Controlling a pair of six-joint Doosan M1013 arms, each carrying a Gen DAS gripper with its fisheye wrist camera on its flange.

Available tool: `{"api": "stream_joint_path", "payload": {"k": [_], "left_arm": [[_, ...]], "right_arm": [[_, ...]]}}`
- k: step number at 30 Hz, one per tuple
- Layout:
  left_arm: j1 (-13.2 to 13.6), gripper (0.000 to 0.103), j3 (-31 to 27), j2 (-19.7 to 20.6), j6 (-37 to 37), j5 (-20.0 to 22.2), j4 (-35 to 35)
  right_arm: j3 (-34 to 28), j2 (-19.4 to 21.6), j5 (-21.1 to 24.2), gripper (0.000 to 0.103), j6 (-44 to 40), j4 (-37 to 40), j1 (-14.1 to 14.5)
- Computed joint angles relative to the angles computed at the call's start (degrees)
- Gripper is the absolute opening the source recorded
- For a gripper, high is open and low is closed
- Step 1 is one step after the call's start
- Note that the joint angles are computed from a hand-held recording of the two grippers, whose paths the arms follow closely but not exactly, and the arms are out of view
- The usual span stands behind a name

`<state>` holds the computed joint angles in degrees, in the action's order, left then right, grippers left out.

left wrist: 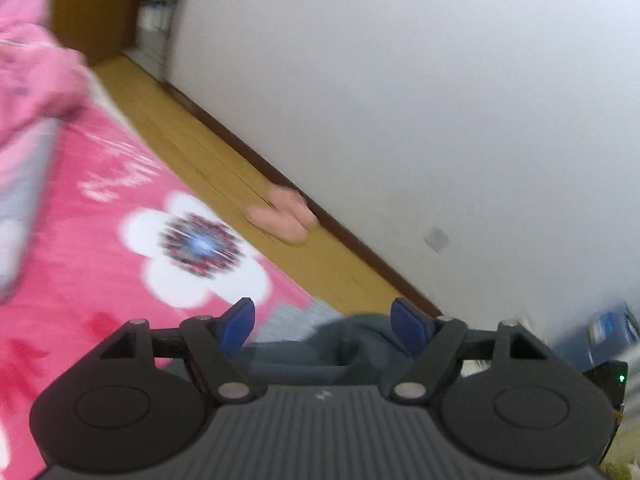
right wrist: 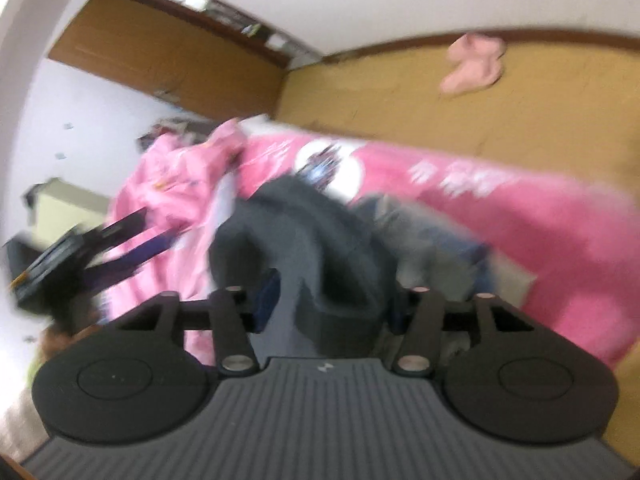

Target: Fold clothes

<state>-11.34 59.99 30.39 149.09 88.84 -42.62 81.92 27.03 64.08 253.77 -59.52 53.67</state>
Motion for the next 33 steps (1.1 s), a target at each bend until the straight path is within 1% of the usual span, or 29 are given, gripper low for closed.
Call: {"api": "stream_joint_path", "payload": {"k": [3, 4, 7, 8, 10, 12, 13, 14, 15, 16, 18, 21, 22, 25, 30, 31, 32, 33], "left_arm": [[3.0, 0.077, 0.7, -1.6, -1.3, -2.9, 0.1], [3.6, 0.077, 1.1, -2.2, -1.8, -3.5, 0.8], [5.3, 0.077, 5.0, -4.4, -2.9, -3.4, 4.3], [5.4, 0.077, 6.8, -5.2, -3.2, -4.2, 5.9], [5.3, 0.076, 11.2, -7.5, -2.9, -6.8, 9.2], [4.6, 0.076, 15.8, -9.6, -1.0, -11.7, 11.7], [4.2, 0.075, 18.0, -10.6, -0.3, -14.1, 13.0], [3.7, 0.072, 19.6, -11.2, -0.2, -16.6, 14.0], [3.2, 0.070, 21.2, -11.7, -0.3, -19.1, 15.1], [2.7, 0.070, 22.0, -12.0, -0.8, -20.7, 15.6], [2.1, 0.070, 23.4, -12.1, -2.0, -22.9, 16.0], [0.8, 0.070, 24.6, -12.1, -5.0, -25.0, 19.0], [0.4, 0.070, 25.0, -12.0, -6.0, -25.6, 20.2], [-0.2, 0.070, 26.0, -11.9, -8.4, -26.3, 22.2], [-0.6, 0.072, 26.2, -11.4, -12.2, -26.5, 24.1], [-0.7, 0.072, 26.3, -11.4, -12.5, -26.6, 24.2], [-0.9, 0.073, 26.4, -11.4, -13.0, -26.9, 24.5], [-1.0, 0.075, 26.5, -11.4, -13.4, -27.2, 24.8]], "right_arm": [[-0.9, -0.7, 6.1, 0.055, -4.4, 3.1, 0.2], [-1.4, -0.9, 7.5, 0.055, -7.8, 3.7, 0.0], [-3.2, -1.2, 7.1, 0.055, -22.2, 3.8, -1.7], [-3.8, -1.3, 6.0, 0.055, -27.4, 4.0, -2.5], [-5.4, -0.8, 0.2, 0.055, -39.7, 5.5, -4.9], [-7.7, 0.1, -4.4, 0.055, -52.3, 8.5, -7.5], [-8.9, 0.6, -4.9, 0.055, -56.6, 10.9, -8.7], [-9.5, 0.7, -5.2, 0.057, -59.2, 13.4, -9.8], [-9.1, 0.5, -6.7, 0.057, -60.6, 15.9, -11.2], [-8.6, 0.3, -8.5, 0.058, -61.8, 19.6, -12.8], [-8.1, 0.3, -11.3, 0.059, -64.6, 28.2, -15.9], [-8.6, 1.2, -13.7, 0.059, -69.8, 40.8, -18.7], [-9.2, 1.5, -13.4, 0.059, -71.5, 42.5, -18.7], [-11.6, 2.5, -10.5, 0.058, -75.0, 41.0, -17.2], [-17.5, 5.3, -1.7, 0.056, -82.8, 35.3, -14.2], [-18.7, 5.8, -0.2, 0.054, -84.6, 34.3, -13.6], [-19.6, 6.2, 1.0, 0.048, -86.3, 33.2, -13.0], [-20.5, 6.7, 2.2, 0.046, -88.1, 32.1, -12.4]]}}
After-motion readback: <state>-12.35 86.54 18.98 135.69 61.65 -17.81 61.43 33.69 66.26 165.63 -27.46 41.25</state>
